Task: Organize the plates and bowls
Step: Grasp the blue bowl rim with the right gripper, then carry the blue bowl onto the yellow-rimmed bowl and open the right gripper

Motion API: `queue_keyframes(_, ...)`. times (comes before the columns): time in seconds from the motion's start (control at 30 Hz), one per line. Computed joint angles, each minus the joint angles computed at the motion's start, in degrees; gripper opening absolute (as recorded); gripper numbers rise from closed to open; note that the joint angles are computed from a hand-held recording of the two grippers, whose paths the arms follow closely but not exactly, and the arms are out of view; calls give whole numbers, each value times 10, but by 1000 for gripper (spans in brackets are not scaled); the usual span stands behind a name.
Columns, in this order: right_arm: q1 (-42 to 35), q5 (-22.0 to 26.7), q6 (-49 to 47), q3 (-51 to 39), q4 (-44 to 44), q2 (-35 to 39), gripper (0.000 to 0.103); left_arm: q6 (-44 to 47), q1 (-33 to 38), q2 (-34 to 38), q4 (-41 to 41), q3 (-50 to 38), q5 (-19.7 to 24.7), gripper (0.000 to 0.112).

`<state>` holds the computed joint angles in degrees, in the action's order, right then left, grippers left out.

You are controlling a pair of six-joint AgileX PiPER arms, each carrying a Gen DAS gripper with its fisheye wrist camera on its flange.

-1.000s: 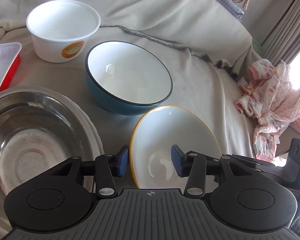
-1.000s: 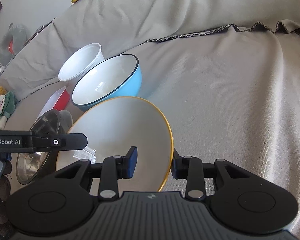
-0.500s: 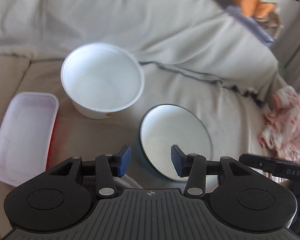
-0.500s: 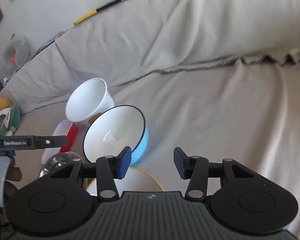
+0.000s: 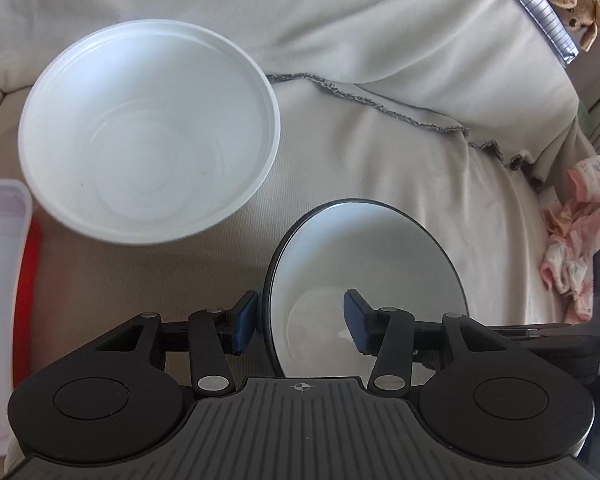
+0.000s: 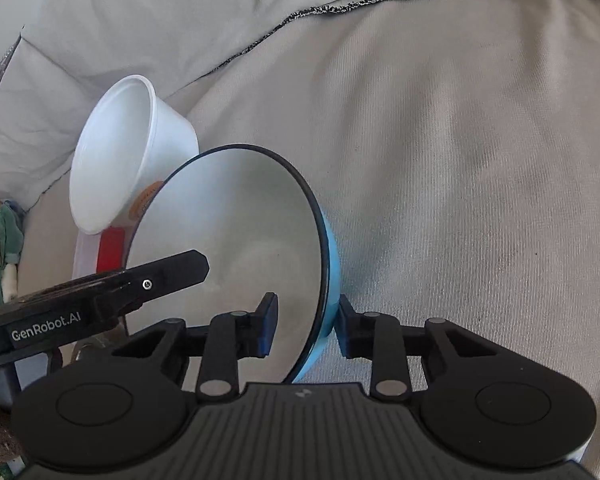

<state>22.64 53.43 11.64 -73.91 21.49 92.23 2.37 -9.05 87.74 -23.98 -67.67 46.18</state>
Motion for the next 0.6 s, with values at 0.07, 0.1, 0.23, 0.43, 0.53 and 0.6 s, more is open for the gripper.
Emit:
queue_keyframes(0.07, 14, -15, -5, 3, -26, -5, 28, -6, -12, -1, 20, -4, -10, 51)
queue_keyframes(0.1, 22, -21, -2, 5, -42, -9, 27, -8, -16, -3, 25, -5, -15, 51)
queue_keyframes(0.23, 23, -35, -9, 15, -49, -28, 27, -25, -32, -20, 52, -8, -21, 51)
queue_keyframes(0.43, -13, -21, -33, 20, -12, -91, 27, -61, -48, -73, 72, -19, 0, 51)
queue_keyframes(0.53, -28, 15, -41, 13, -4, -143, 27, -82, -62, -107, 73, -32, 33, 51)
queue_keyframes(0.6, -38, 49, -37, 11, -9, -179, 27, -71, -61, -127, 41, -40, 72, 51)
